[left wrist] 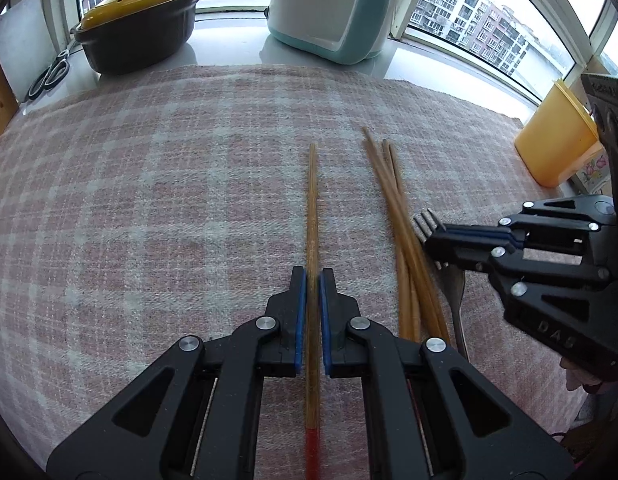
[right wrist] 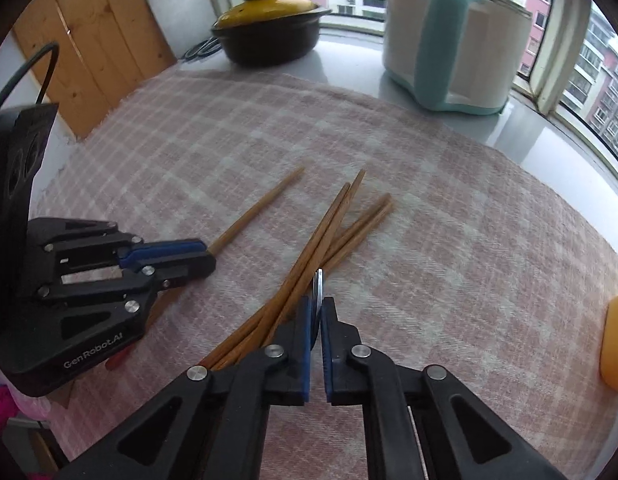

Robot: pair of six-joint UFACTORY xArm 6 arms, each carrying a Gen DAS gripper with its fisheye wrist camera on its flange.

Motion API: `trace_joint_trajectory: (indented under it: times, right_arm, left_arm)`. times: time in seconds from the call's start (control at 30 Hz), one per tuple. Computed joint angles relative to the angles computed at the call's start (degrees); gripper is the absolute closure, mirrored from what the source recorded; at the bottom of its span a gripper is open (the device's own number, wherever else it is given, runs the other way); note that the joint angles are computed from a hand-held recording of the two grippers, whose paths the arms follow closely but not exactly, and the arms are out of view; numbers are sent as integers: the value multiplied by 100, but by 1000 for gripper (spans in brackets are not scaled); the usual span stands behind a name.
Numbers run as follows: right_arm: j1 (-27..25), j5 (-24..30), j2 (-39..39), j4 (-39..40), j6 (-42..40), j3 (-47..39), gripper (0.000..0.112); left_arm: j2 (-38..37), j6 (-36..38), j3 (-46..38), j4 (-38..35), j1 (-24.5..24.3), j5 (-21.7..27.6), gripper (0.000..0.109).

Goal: Organize utensils
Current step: 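Grasp one wooden chopstick with the left tool while the right tool grasps the metal fork, then lift and carry the chopstick and fork with both tools over the yellow bin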

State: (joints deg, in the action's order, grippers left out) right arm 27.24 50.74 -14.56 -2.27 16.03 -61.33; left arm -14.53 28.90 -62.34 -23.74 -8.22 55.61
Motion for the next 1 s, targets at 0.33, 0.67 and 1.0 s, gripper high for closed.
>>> trace_joint_trajectory:
  times: [0.33, 0.67, 1.0]
  right_arm:
    - [-92, 62, 132, 300, -115, -60, 110]
    - [-325, -189, -340, 755, -77, 405, 111]
    - [-506, -397, -922, 919, -34, 712, 112]
  left_arm:
    - [274, -64, -351, 164, -58, 231, 103]
    - [489, -286, -565, 212, -109, 195, 104]
    - [-21, -309, -357, -227, 141, 362, 104]
